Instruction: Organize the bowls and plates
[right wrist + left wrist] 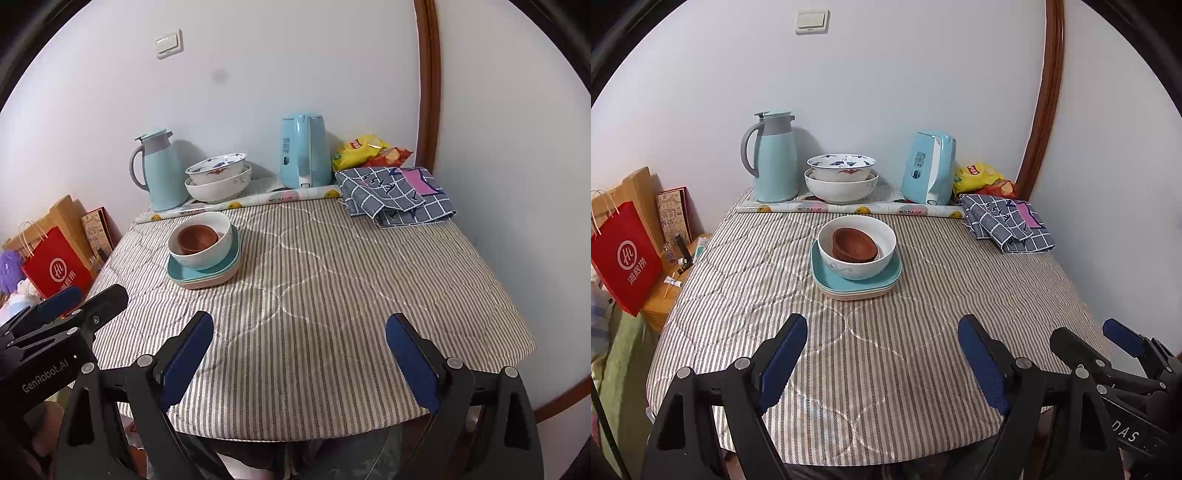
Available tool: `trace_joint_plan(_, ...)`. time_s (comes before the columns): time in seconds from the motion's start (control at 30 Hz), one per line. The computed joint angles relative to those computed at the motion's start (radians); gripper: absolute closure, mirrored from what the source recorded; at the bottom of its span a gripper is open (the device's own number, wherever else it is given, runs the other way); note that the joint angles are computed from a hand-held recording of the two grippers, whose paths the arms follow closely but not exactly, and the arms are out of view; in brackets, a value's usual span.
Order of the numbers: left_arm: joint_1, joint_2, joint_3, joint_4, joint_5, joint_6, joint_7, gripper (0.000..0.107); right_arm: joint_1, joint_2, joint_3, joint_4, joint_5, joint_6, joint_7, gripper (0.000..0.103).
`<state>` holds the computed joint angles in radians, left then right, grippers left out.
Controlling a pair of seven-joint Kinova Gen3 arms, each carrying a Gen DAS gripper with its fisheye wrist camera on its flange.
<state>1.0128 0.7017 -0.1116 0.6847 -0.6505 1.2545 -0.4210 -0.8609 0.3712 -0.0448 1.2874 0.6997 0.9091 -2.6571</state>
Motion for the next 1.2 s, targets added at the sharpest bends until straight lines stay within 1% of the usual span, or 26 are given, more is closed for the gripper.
trace_joint_plan(1.2,-0.001,-0.001,0.001,0.001,-0.003,0.005,-0.003,0.025,-0.002,-0.005,-0.002,0.001,0.009,0.002,-0.016,0.009)
